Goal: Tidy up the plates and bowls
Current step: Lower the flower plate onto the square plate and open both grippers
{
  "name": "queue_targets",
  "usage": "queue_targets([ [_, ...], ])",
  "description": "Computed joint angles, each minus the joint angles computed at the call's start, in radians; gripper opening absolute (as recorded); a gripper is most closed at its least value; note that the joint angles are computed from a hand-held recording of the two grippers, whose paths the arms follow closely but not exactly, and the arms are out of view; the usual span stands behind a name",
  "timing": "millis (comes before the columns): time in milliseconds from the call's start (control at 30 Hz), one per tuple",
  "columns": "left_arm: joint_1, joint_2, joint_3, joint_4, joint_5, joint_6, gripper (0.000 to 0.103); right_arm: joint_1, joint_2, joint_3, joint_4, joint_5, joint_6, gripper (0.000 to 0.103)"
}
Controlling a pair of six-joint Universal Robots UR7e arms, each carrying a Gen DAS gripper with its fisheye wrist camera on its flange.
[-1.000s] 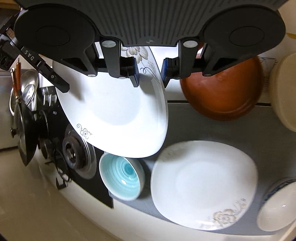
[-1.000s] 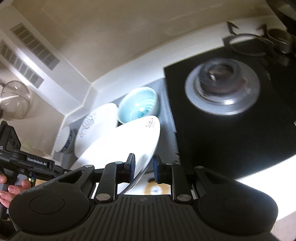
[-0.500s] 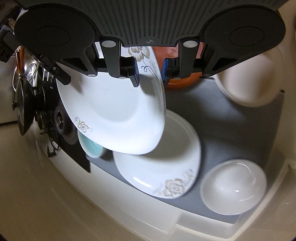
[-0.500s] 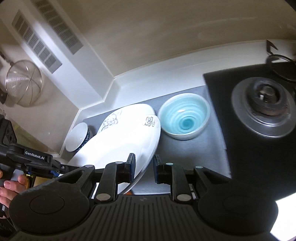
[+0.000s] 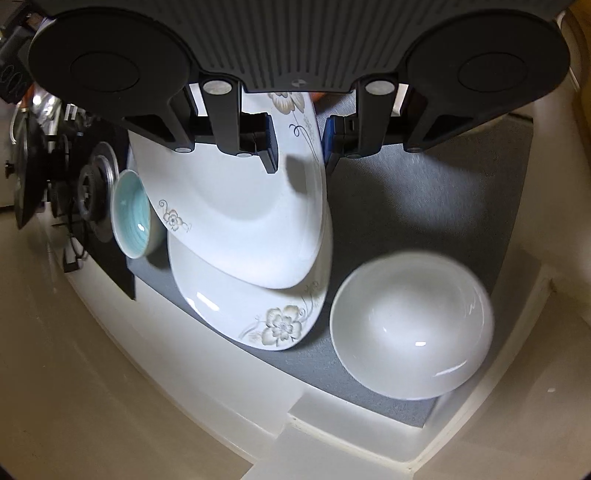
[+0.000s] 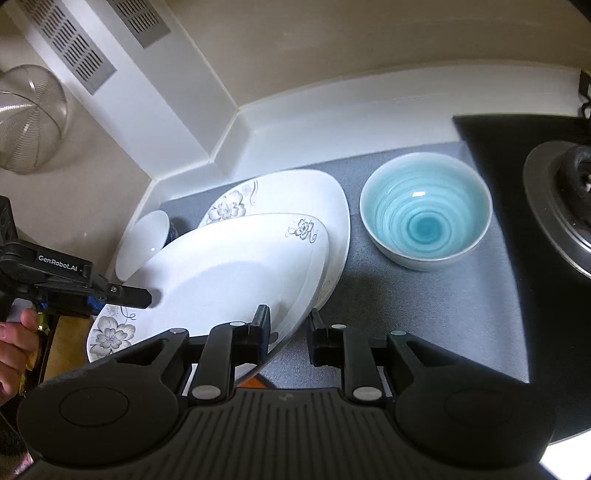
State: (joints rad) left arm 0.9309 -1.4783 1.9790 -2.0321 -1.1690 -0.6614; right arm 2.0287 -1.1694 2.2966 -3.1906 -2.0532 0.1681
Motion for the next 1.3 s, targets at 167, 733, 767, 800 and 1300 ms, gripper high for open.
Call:
queue_targets([
  [167,0.03,0.051,-0.02,-0.011,0.017,0.011,0.026,-0.02,0.046,-0.021,-0.017,-0.01,-0.002,0.022],
  [733,0.049,0.091,0.005,-0.091,0.041,0.094,0.026,-0.011,0.177,-0.079,-0.134,-0.152,-0.06,0.023],
  [767,0.046,0.08,0.012,-0.094,0.038,0.098,0.026,-0.015,0.182,-0.08,-0.148,-0.15,-0.068,0.023],
  [800,0.044,0.066,0.021,-0.097,0.036,0.102,0.026,-0.02,0.188,-0.081,-0.164,-0.145,-0.077,0.023],
  [1300,0.027,0.039,0.081,-0.139,0.049,0.137,0.026,-0.025,0.179,-0.061,-0.161,-0.132,-0.077,0.023],
])
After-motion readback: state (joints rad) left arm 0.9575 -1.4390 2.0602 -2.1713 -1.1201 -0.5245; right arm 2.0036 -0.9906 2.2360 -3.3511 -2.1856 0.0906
